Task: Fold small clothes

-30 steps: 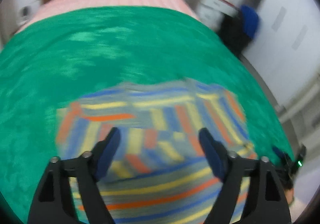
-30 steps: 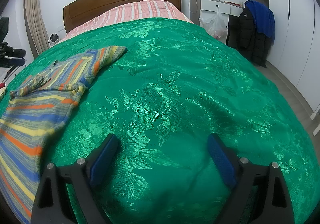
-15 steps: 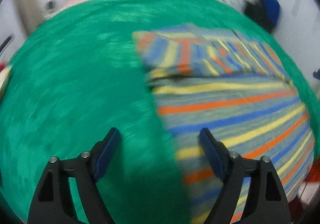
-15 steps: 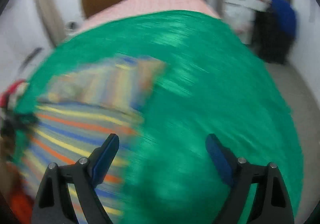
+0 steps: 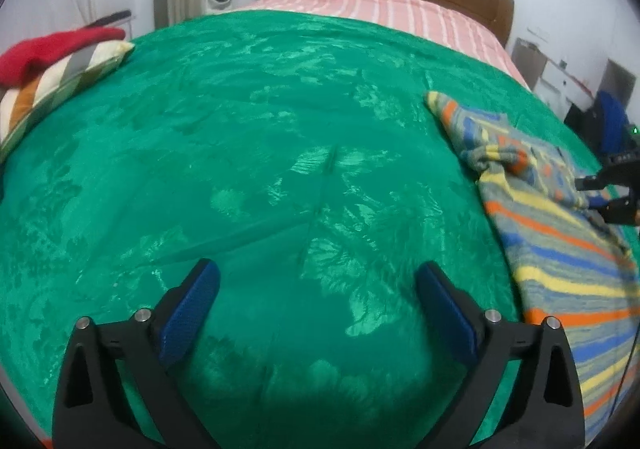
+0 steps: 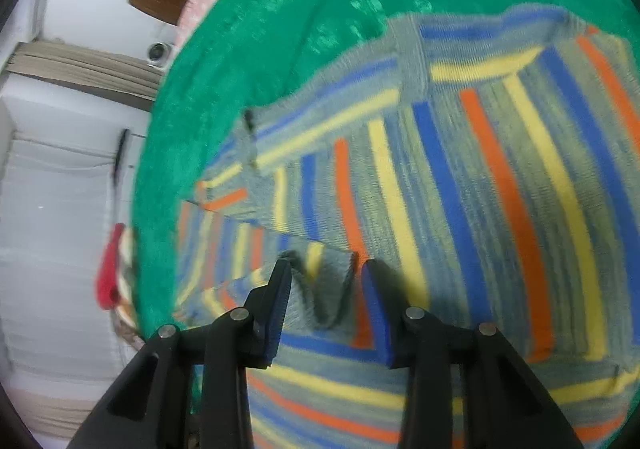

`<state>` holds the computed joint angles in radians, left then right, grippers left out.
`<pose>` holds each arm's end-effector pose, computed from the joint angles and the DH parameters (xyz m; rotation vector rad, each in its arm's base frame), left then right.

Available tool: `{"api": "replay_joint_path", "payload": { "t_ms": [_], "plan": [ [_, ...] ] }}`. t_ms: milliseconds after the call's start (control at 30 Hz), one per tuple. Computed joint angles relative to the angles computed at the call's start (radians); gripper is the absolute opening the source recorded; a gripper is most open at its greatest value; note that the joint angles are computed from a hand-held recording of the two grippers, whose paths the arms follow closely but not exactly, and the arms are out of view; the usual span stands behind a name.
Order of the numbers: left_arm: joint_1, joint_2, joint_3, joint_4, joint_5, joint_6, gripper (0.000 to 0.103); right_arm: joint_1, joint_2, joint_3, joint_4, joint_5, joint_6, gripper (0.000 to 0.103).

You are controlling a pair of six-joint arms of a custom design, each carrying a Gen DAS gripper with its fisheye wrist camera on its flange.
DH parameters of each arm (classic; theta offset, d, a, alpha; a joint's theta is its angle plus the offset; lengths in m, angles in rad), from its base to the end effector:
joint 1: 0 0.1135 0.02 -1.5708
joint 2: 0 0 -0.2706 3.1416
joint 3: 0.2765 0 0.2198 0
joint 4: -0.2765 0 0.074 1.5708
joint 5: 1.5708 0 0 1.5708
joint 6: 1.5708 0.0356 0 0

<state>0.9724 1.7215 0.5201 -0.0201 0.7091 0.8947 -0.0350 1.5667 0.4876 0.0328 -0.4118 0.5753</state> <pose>0.1473 0.1749 0.1106 0.0626 2.3717 -0.1857 0.2254 0.0064 0.1337 0.6555 2.5764 0.7244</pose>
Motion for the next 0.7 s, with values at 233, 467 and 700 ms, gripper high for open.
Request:
{"api": "replay_joint_path", "payload": {
  "t_ms": [233,467,700],
  "plan": [
    [0.022,0.031,0.025,-0.014,0.02,0.023,0.1,0.103,-0.238,0.04,-0.114,0.229,-0.123,0.003],
    [0.017,0.033,0.01,0.021,0.018,0.015,0.101,0.057,-0.184,0.027,-0.16,0.302,-0.181,0.021],
    [0.014,0.025,-0.012,0.048,0.016,0.009,0.101,0.005,-0.144,0.119,-0.2,0.013,-0.245,0.025]
  ]
}}
